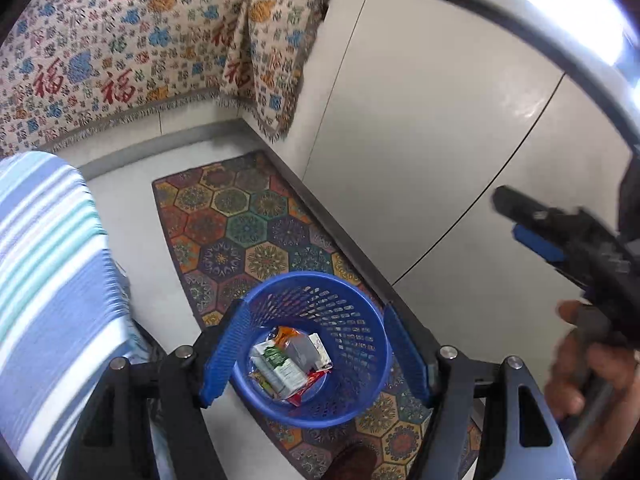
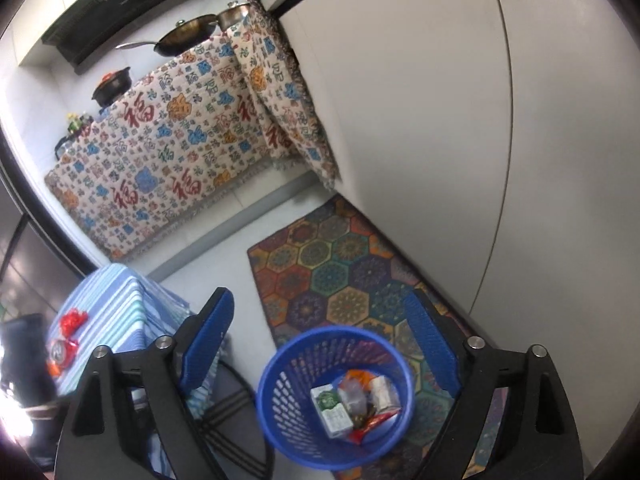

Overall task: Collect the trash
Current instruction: 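Move both tools back over the table toward the remaining trash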

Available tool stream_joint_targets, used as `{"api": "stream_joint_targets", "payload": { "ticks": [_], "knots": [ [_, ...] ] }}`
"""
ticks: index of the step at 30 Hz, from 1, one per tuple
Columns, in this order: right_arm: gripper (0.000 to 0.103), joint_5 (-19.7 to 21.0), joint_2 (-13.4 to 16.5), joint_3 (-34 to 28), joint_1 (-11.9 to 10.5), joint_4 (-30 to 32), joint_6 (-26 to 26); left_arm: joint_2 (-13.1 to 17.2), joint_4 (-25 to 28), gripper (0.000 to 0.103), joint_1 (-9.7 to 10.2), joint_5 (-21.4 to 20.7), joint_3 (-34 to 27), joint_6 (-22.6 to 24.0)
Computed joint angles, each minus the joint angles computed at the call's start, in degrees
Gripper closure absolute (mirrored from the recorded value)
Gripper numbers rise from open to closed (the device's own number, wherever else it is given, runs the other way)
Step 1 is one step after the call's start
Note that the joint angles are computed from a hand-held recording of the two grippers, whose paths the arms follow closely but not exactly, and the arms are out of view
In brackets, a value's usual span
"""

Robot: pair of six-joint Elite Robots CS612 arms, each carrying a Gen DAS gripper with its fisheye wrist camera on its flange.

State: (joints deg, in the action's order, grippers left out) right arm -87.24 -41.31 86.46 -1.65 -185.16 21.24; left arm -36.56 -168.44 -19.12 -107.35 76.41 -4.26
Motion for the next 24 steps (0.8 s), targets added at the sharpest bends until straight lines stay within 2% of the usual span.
{"api": "stream_joint_targets", "payload": {
  "ticks": [5,8,11,17,19,21,24],
  "knots": [
    [0.006,-0.5,0.0,-1.6,1.7,1.7,-2.8,-6.6,-2.1,0.032,2.36,-0.6,8.5,1.3],
    [0.006,0.2,0.2,-2.6,3.4,2.1,-6.5,-10.1,-3.7,0.031,3.82,2.2,14.1,2.1],
    [0.006,1.2,0.7,-3.8,5.8,2.9,-11.1,-12.2,-6.5,0.031,5.68,6.9,19.0,1.1],
    [0.006,8.8,2.4,-7.1,11.4,9.0,-21.2,-11.8,-8.0,0.031,9.63,18.2,22.2,-4.4],
    [0.006,11.2,3.1,-8.3,13.2,12.1,-25.1,-11.1,-8.5,0.031,11.01,20.5,22.2,-5.7],
    [0.006,11.8,3.7,-9.3,14.8,14.7,-29.6,-10.5,-8.3,0.031,12.24,21.8,21.8,-6.5],
    [0.006,10.3,5.0,-11.3,16.7,17.6,-33.7,-9.4,-7.6,0.031,13.71,23.0,20.8,-6.5]
  ]
}}
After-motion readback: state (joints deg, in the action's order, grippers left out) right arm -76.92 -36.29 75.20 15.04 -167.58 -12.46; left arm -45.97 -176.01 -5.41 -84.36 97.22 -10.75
